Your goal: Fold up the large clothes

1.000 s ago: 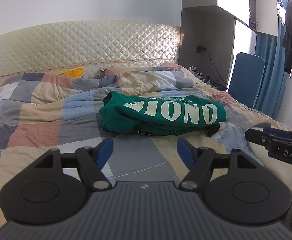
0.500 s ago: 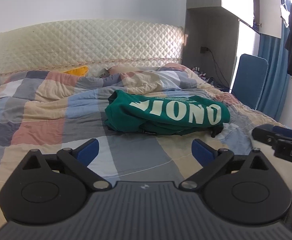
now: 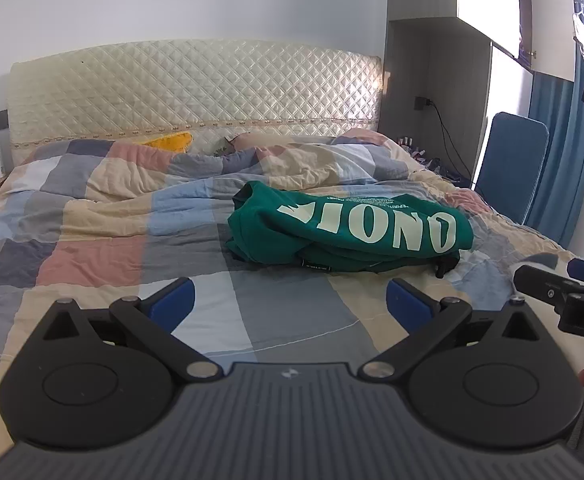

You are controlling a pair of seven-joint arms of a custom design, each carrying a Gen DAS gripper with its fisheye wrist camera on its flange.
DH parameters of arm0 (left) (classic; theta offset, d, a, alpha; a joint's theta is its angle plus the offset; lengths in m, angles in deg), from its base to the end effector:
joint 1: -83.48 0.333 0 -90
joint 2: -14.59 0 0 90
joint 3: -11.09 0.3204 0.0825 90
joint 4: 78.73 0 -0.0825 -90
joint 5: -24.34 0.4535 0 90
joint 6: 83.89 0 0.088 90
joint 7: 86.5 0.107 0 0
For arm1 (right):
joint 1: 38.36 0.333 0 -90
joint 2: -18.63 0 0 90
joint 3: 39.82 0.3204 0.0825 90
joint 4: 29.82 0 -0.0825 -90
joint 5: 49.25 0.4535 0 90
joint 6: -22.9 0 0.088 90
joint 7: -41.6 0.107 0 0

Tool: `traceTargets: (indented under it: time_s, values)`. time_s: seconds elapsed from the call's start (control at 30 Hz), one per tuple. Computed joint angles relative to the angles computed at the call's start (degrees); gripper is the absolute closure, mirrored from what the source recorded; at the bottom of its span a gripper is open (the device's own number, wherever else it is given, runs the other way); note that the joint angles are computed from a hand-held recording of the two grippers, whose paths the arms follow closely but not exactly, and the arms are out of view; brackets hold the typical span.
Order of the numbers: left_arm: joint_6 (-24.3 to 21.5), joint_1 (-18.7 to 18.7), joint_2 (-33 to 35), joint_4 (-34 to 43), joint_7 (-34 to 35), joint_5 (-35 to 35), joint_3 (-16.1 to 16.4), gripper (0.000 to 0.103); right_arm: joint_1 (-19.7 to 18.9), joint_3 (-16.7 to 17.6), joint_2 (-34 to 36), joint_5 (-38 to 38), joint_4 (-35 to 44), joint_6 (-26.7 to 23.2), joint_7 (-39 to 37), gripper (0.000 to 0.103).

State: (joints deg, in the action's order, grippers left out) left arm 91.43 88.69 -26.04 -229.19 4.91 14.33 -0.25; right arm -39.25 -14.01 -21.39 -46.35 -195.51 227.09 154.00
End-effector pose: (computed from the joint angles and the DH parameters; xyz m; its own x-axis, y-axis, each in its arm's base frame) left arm 0.4426 -0.0452 0.5836 -0.0098 -0.9999 0.0132 -0.4210 -0.0078 -0.9070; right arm 0.3694 0.1671 0.4743 0.2104 -0.9682 -0.1355 -0.2583 0.0786 -0.9629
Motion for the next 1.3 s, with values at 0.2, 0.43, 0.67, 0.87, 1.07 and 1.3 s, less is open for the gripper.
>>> traceTargets:
  time_s: [0.2,0.43,0.67,0.87,1.07,1.3]
  values:
    - [-0.7,0.8,-0.4,0.1,-1.1,0.4,-1.1,0.0,-1.8,2.6,-1.1,1.6,-0.2,-0.4,0.4,0.0]
    - [-1.6,2.5,-0.5,0.4,-3.0,1.6,-2.3,0.0,-2.3,2.8,-1.0,1.5,-0.1,-0.3,0.6,0.0]
    - [-1.9,2.9,-0.5,0.6,-3.9,2.6,-2.5,0.0,-2.7,3.4,-1.4,1.6,-0.2,-0.7,0.9,0.0]
    - [-2.2,3.1,-0.4,0.8,-4.7,3.2,-2.6,0.0,-2.7,3.3,-1.4,1.4,-0.3,-0.7,1.3,0.0]
    - [-3.2,3.9,-0.6,1.0,-5.4,4.2,-3.1,0.0,-3.0,3.5,-1.4,1.3,-0.3,-0.6,1.3,0.0]
    - [-3.2,3.5,-0.6,1.1,-5.8,4.6,-2.9,0.0,-3.0,3.5,-1.3,1.3,-0.3,-0.4,1.3,0.0]
